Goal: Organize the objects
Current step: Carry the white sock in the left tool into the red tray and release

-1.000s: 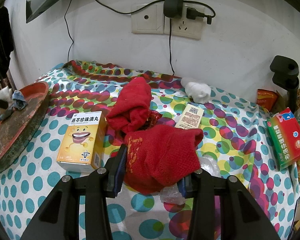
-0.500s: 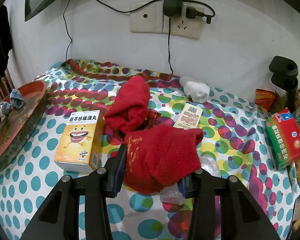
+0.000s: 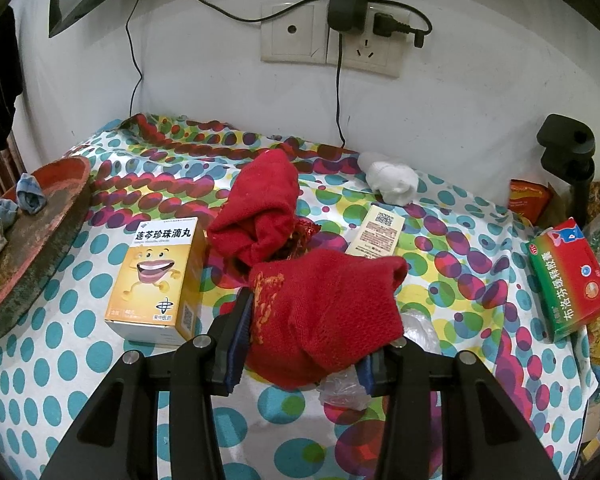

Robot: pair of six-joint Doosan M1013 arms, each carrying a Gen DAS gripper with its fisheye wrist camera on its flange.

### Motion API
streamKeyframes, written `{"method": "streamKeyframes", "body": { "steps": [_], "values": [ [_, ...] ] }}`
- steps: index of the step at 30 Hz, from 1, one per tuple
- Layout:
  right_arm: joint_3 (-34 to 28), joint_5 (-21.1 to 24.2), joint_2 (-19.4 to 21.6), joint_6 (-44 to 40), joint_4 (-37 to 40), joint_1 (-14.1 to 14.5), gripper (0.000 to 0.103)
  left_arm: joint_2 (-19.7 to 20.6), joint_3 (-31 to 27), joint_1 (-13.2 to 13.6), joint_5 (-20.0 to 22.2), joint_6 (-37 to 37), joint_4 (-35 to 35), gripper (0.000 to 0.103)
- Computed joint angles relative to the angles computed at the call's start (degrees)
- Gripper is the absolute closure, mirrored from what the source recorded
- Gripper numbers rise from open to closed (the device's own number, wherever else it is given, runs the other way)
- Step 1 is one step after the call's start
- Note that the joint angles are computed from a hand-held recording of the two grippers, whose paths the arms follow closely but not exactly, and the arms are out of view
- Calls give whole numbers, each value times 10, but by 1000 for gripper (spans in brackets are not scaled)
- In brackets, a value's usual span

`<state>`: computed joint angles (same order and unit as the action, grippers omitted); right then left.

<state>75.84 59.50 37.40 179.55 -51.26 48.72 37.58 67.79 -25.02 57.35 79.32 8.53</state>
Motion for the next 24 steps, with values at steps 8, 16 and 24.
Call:
{"method": "streamKeyframes", "body": {
  "steps": [8,16,24],
  "values": [
    [-4,5,2,-8,6,-1,60,-6,6,8,-9,25,-46,59],
    [-8,9,5,-14,9,-1,60,-19,15,4,-7,38,-28,54],
    [-8,9,4,-13,8,-1,59,-46,39,-4,-40,24,-8,54]
  ]
}}
